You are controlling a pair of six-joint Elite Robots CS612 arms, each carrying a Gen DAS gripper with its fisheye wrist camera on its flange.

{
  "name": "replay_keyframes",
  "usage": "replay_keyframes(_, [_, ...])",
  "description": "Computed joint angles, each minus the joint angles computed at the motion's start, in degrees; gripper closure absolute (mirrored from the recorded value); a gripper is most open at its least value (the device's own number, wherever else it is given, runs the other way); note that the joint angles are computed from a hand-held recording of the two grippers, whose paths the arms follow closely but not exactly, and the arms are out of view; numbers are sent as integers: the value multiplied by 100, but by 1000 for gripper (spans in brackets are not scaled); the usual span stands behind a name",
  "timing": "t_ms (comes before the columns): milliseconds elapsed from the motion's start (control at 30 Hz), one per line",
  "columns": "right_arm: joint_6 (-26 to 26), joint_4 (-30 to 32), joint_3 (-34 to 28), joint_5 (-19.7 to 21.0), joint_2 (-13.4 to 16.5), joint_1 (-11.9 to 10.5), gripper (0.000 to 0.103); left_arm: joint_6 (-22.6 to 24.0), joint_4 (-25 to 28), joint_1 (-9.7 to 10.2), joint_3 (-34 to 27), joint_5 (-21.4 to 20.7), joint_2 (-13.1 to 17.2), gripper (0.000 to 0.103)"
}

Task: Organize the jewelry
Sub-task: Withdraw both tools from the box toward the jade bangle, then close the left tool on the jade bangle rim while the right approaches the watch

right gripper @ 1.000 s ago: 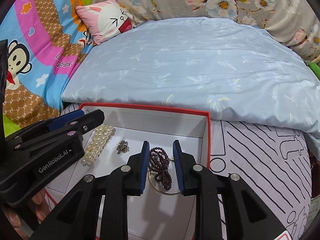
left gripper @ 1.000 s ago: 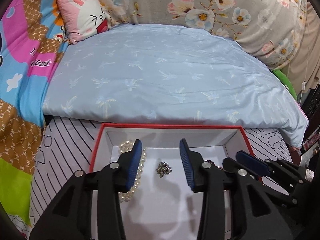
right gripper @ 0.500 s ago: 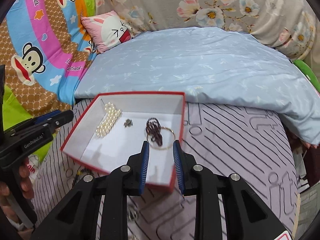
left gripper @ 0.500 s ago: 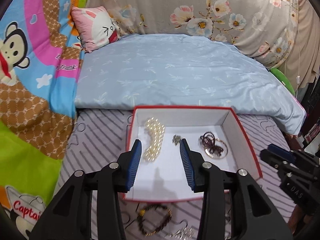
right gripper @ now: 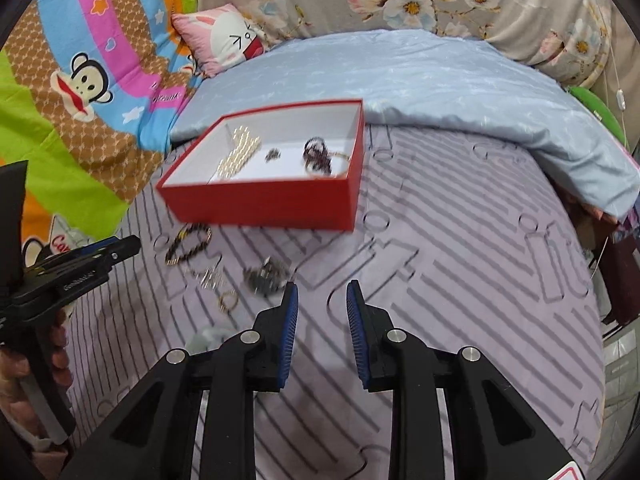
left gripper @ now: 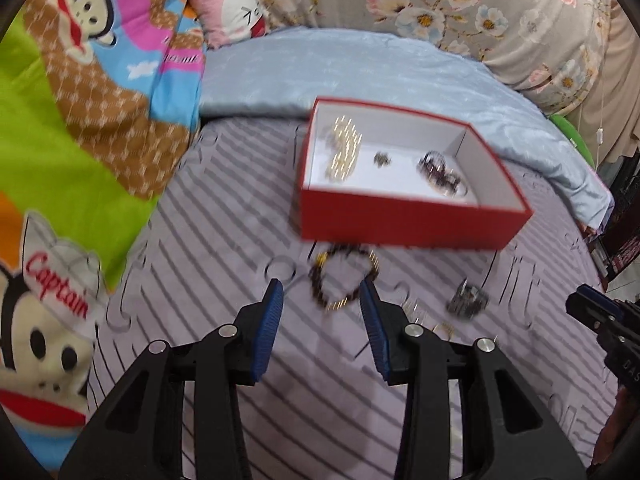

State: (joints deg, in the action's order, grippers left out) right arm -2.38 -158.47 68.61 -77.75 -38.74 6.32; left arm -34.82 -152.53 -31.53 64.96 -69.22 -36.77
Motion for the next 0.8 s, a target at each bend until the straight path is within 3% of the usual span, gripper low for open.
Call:
replay_keyframes(100, [-31, 111, 143, 74, -33, 18, 78, -161, 96, -29, 203, 28, -54, 65])
replay_keyframes(333, [-49, 207, 267, 89, -37, 70, 78, -437, -14, -79, 525, -342, -178, 65])
replay_keyframes(633, [91, -85, 378, -127, -126, 25, 78, 23, -181, -245, 242, -939, -23, 59])
replay_keyframes(800, [196, -248, 464, -249, -187, -37, 78, 252, -113, -369, 103, -878, 47, 49])
